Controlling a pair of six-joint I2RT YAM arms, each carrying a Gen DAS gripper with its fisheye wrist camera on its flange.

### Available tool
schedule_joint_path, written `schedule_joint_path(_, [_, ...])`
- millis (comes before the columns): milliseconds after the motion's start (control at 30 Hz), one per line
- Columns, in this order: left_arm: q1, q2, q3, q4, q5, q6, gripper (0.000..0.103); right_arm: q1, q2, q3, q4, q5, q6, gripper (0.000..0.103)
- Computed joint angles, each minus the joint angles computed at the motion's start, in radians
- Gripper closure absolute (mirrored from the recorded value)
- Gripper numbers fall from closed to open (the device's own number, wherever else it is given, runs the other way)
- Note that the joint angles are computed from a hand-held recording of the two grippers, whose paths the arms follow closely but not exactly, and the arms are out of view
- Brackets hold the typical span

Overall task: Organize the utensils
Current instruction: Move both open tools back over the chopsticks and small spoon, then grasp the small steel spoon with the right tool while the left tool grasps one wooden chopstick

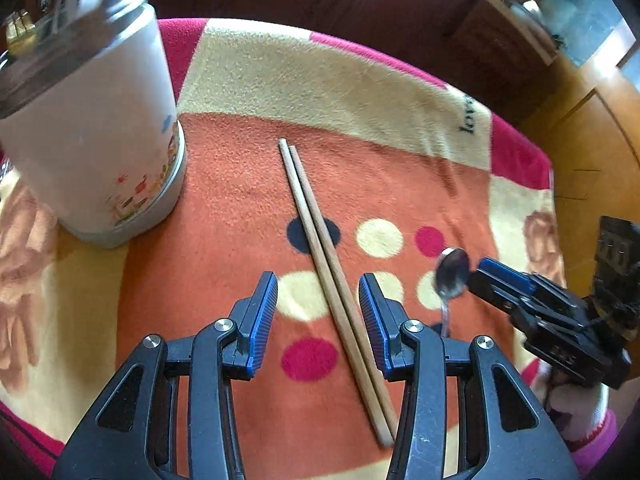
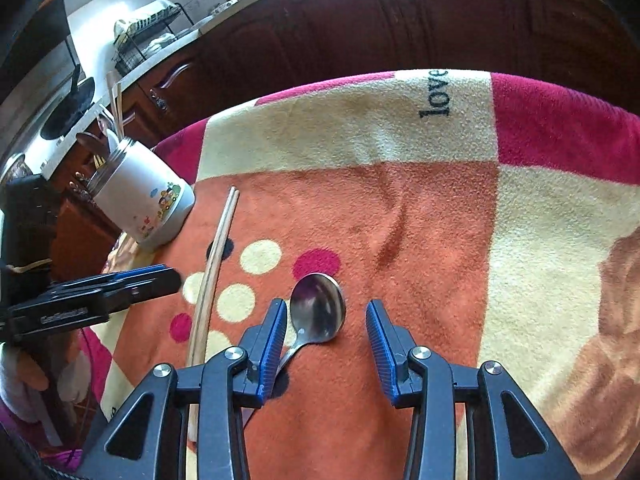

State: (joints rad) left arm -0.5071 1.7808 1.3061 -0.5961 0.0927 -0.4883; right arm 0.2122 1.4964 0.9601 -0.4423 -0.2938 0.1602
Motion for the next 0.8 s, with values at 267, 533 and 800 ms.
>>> schedule_joint_path(267, [-0.043, 0.093, 0.089, -0.074, -0.093, 0.046, 0.061, -0.018, 0.023, 0.016, 0.002, -0.033, -0.005, 0.064])
schedule_joint_path(533, [-0.026, 0.075, 0.067, -0.098, -0.085, 0.079, 0.061, -0.014, 0.018, 0.018, 0.004, -0.053, 0.003, 0.064])
schedule_joint_path(800, [-0.061, 0.115, 0.114, -0.123, -0.147, 0.099, 0.062, 0.003, 0.03, 0.04, -0.006, -0.047, 0.004, 0.064])
